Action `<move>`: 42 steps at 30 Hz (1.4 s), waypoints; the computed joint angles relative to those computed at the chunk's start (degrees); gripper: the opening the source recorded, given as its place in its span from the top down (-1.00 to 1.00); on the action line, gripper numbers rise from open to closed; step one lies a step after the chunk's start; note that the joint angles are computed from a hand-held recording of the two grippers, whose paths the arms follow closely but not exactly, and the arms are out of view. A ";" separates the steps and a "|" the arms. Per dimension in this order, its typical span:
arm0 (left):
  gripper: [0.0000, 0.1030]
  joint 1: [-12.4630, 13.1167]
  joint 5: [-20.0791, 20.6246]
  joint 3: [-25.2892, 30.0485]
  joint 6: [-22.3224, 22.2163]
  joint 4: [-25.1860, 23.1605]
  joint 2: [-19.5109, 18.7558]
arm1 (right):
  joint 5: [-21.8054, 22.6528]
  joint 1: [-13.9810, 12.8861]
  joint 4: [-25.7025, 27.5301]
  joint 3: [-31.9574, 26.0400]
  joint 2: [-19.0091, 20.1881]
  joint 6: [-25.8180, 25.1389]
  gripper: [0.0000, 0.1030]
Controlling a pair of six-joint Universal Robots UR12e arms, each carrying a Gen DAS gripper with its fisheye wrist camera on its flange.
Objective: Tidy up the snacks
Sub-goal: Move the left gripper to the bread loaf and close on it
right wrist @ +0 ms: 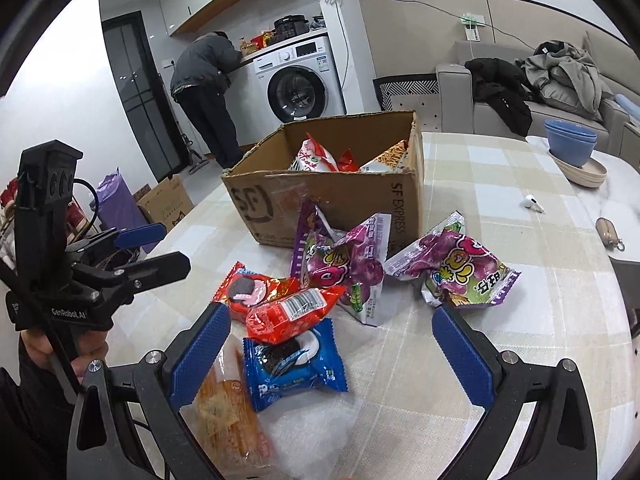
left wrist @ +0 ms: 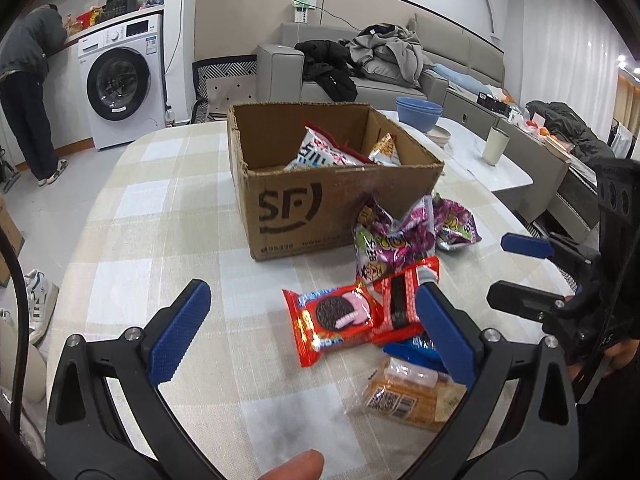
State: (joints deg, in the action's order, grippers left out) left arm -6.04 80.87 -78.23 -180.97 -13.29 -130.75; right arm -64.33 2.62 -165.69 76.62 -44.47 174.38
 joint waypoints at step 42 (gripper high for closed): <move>-0.97 -3.20 -7.29 -4.12 19.50 -13.70 1.86 | -1.78 -0.73 -1.28 4.23 -3.12 -1.30 -0.99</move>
